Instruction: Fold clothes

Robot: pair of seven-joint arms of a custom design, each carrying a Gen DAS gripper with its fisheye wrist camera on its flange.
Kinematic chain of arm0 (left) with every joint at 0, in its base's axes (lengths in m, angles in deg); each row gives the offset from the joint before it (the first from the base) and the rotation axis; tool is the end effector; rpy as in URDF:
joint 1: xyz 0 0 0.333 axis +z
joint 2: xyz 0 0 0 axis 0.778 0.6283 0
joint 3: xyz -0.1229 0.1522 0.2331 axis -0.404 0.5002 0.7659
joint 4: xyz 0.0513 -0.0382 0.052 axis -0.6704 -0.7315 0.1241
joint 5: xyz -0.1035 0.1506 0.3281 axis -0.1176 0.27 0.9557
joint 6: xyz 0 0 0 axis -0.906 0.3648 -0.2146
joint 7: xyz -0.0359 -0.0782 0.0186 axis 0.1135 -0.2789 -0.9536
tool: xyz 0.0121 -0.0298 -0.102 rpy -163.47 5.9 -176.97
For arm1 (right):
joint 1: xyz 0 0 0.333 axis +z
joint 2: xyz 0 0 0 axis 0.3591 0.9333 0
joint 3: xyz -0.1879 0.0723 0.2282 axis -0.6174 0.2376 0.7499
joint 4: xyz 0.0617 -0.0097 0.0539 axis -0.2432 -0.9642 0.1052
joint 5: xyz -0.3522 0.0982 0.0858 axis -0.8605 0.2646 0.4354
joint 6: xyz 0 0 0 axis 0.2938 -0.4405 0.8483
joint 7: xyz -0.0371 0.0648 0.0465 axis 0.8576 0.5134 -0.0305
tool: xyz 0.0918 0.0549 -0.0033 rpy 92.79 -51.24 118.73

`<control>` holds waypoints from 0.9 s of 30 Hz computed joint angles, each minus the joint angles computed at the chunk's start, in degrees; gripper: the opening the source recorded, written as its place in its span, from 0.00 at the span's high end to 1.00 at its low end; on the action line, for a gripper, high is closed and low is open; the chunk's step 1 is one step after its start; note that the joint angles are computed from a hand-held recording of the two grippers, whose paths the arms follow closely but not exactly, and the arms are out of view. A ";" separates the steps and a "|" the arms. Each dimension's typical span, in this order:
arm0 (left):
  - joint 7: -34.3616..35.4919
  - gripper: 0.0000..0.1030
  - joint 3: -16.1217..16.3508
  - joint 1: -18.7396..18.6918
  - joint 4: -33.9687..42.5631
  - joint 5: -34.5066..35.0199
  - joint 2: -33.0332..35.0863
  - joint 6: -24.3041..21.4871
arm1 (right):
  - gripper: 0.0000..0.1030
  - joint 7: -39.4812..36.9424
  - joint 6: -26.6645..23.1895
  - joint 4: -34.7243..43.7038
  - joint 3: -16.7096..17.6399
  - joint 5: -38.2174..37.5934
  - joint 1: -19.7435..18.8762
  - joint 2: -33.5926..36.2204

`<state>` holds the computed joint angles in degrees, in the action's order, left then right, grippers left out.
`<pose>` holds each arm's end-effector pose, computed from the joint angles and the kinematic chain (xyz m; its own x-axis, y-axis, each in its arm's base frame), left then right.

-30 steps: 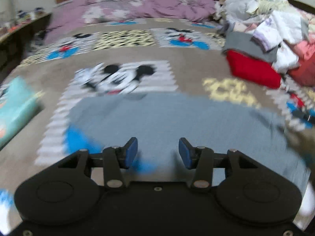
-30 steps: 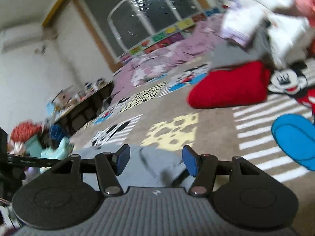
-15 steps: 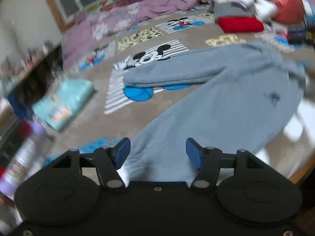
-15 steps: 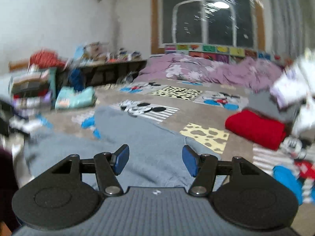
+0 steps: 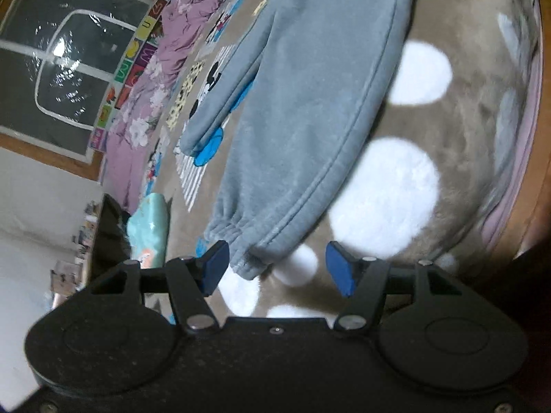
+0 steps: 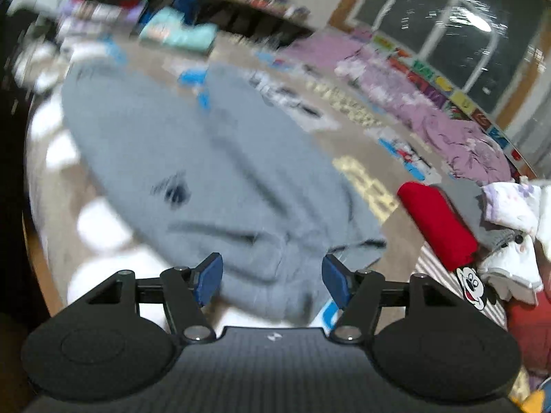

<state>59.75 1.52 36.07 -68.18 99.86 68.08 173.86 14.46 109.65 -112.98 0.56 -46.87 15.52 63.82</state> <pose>0.7018 -0.0959 0.4542 -0.5079 -0.3521 -0.7862 -0.2346 0.9347 -0.2670 0.6995 0.0160 0.5166 0.5124 -0.7591 0.4016 -0.4059 -0.6261 -0.6657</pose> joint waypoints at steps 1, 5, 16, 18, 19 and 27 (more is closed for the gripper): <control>0.55 0.38 -0.50 0.48 0.21 -0.15 0.26 0.31 | 0.38 0.58 -0.18 -0.61 -1.12 -1.98 1.03 -0.14; 3.49 0.38 -1.51 1.74 0.43 -1.24 0.97 2.41 | 0.38 2.42 1.70 -2.92 -3.59 -8.06 3.39 -0.18; 5.70 0.60 4.56 -2.60 1.49 -6.99 3.93 6.68 | 0.49 -0.84 11.26 -4.65 3.69 -15.99 -2.76 3.40; 5.67 0.66 4.30 -2.40 2.74 -9.28 4.76 6.06 | 0.65 -0.05 10.12 -3.72 3.10 -15.83 -2.37 3.58; 5.59 0.71 4.00 -2.20 3.40 -10.28 4.99 5.92 | 0.70 -0.17 10.57 -3.84 3.12 -15.77 -2.43 3.47; 6.64 0.80 -7.69 5.96 13.98 -20.42 7.28 0.47 | 0.78 -4.69 13.22 -1.74 15.07 -3.73 -12.20 3.49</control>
